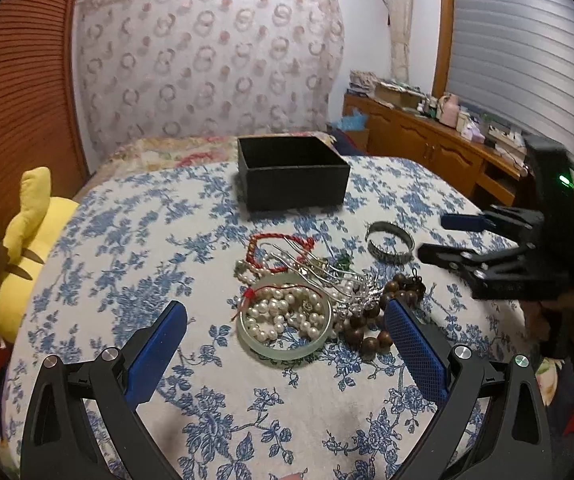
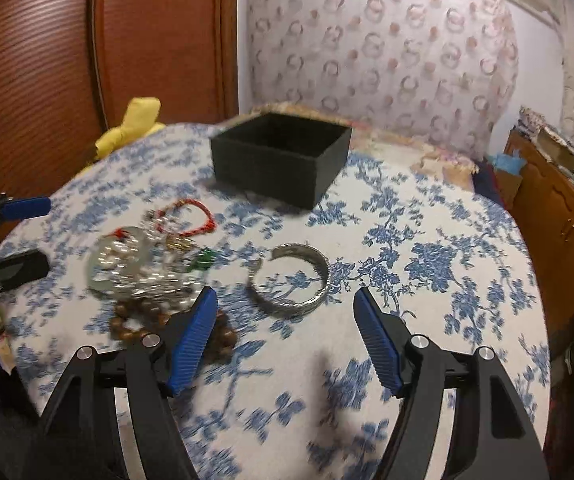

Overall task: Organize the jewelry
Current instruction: 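Close the right tool on the silver cuff bangle while the left tool reaches the silver hairpins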

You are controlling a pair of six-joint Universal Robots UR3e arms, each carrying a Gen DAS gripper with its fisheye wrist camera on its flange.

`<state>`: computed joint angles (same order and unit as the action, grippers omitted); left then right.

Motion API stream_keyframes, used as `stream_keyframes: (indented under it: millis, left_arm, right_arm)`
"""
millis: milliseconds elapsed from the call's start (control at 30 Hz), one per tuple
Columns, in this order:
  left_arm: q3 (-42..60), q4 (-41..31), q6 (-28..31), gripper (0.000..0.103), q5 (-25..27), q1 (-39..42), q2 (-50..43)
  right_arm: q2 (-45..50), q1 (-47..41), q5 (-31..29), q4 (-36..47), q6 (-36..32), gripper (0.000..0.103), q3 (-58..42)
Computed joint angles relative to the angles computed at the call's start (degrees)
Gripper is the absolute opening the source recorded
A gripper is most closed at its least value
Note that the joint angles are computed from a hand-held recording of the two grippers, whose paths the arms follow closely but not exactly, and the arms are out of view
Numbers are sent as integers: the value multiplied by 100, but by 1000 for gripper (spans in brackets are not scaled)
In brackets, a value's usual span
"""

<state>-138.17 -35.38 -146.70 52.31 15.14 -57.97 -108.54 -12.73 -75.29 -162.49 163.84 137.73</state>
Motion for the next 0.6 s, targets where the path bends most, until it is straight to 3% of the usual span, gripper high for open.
stream_keyframes:
  millis: [333,433,600]
  left_arm:
    - [560,341,-7,96,431,-558,-1088]
    - [731,414,-29,96,609,-794,-1352]
    - [1127,487,-60,96,818,-1219,-1839]
  right_arm:
    - [1475,244,-222,396,-450,72,-1104]
    - [1585,94,21,513,-522,63,-1242]
    - [1415,-10,47,512,-595,62,-1090]
